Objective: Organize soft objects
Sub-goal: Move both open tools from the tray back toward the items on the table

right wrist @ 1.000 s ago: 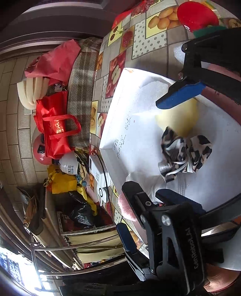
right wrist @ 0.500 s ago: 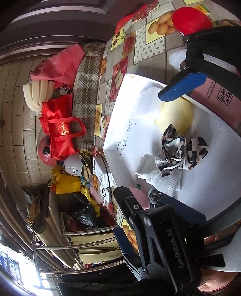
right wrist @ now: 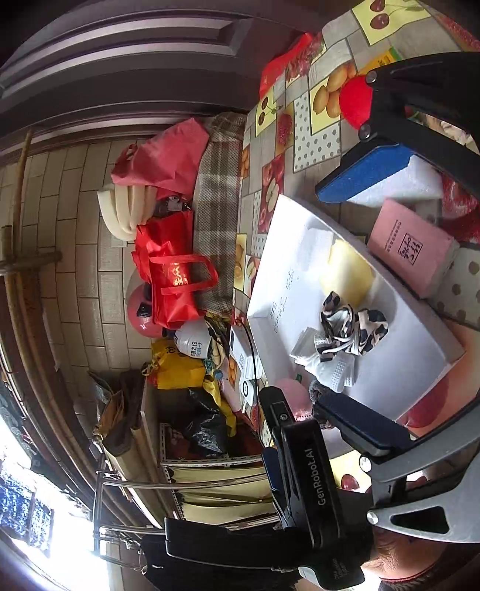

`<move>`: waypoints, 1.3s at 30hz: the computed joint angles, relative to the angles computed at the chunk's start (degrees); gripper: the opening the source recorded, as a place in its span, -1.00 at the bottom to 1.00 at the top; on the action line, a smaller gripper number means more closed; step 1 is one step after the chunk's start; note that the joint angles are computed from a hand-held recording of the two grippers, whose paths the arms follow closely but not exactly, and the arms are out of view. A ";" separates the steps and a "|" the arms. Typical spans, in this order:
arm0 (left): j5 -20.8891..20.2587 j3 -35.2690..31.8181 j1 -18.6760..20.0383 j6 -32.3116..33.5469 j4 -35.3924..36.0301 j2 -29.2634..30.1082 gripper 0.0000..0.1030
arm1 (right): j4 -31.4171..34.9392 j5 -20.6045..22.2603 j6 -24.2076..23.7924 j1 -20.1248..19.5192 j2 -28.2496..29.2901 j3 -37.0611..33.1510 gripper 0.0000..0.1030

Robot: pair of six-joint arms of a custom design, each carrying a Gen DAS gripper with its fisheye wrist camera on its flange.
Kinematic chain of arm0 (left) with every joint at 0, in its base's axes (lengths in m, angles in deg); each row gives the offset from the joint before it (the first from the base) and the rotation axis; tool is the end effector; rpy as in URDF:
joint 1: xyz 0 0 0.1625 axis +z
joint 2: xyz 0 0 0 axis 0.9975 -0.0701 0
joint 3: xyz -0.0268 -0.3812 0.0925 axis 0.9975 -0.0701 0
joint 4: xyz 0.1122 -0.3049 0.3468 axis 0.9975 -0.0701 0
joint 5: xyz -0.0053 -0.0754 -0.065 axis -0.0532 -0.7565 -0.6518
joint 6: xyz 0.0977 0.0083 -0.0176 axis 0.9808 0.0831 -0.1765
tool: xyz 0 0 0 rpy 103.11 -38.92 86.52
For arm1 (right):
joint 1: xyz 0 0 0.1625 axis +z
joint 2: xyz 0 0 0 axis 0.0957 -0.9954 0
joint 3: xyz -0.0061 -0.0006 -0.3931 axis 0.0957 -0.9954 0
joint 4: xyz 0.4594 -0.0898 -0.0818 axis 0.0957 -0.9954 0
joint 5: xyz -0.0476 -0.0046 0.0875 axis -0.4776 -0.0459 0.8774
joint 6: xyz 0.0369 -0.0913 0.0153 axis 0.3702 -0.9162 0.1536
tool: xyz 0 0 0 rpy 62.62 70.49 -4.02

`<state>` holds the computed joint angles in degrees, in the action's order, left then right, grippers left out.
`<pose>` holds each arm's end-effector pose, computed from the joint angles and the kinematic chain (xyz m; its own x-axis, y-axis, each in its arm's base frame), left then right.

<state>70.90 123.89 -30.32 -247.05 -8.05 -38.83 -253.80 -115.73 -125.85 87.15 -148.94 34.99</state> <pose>-0.2060 -0.6328 0.0816 -0.8053 0.2149 -0.5526 0.5924 0.3283 -0.7357 0.1479 -0.5762 0.1834 -0.6834 -0.2075 0.7000 -0.7257 0.2982 -0.6201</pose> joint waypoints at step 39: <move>3.58 0.23 -1.84 -2.64 5.43 1.12 1.00 | 20.60 -6.76 -13.06 -1.36 -7.73 2.47 0.82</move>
